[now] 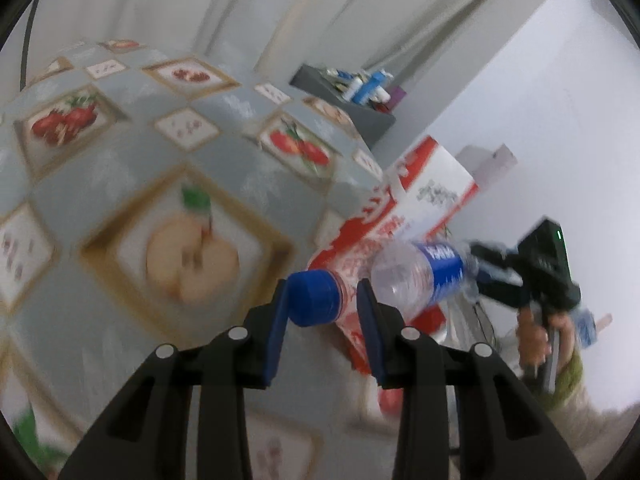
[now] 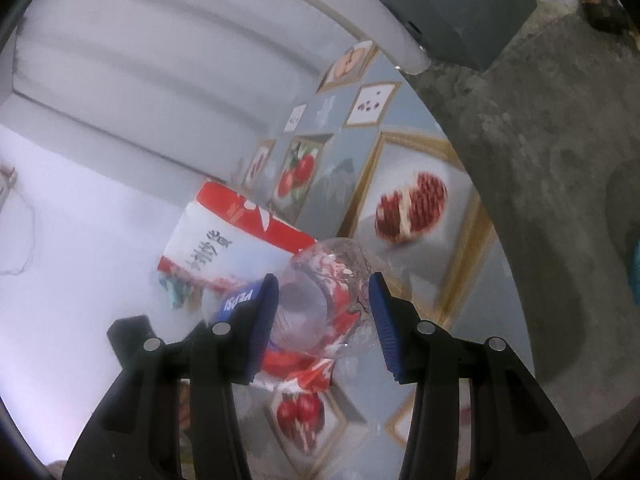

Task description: Collect trash

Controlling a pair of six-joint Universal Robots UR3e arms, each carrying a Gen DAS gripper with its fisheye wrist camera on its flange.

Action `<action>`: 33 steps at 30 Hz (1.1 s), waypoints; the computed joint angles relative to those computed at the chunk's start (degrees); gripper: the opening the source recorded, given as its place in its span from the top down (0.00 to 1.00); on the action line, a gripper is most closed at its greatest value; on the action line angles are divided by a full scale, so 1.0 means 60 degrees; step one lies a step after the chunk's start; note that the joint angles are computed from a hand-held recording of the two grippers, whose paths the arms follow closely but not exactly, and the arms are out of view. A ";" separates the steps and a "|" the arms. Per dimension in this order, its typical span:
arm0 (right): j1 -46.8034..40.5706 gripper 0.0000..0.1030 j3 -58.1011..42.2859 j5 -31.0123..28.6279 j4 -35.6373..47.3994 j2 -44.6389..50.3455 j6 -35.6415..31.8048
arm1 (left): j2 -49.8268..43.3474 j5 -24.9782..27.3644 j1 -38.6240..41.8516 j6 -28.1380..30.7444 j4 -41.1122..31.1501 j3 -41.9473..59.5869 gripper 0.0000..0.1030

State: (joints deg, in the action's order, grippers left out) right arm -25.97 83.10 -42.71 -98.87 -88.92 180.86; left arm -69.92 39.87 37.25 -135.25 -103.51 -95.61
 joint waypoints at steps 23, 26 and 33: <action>-0.1188 0.43 0.4465 0.1234 -0.1676 -0.3924 0.3142 | 0.1237 -0.1195 0.1461 -0.0157 -0.0292 -0.0393 0.64; -0.0857 0.42 0.4494 0.1123 -0.2145 -0.3658 0.3540 | 0.0242 -0.1058 0.0841 -0.1832 0.1752 -0.0548 0.64; -0.0861 0.40 0.4557 0.1089 -0.2177 -0.3668 0.3670 | -0.0937 -0.0841 0.0195 -0.3211 0.3372 -0.0507 0.64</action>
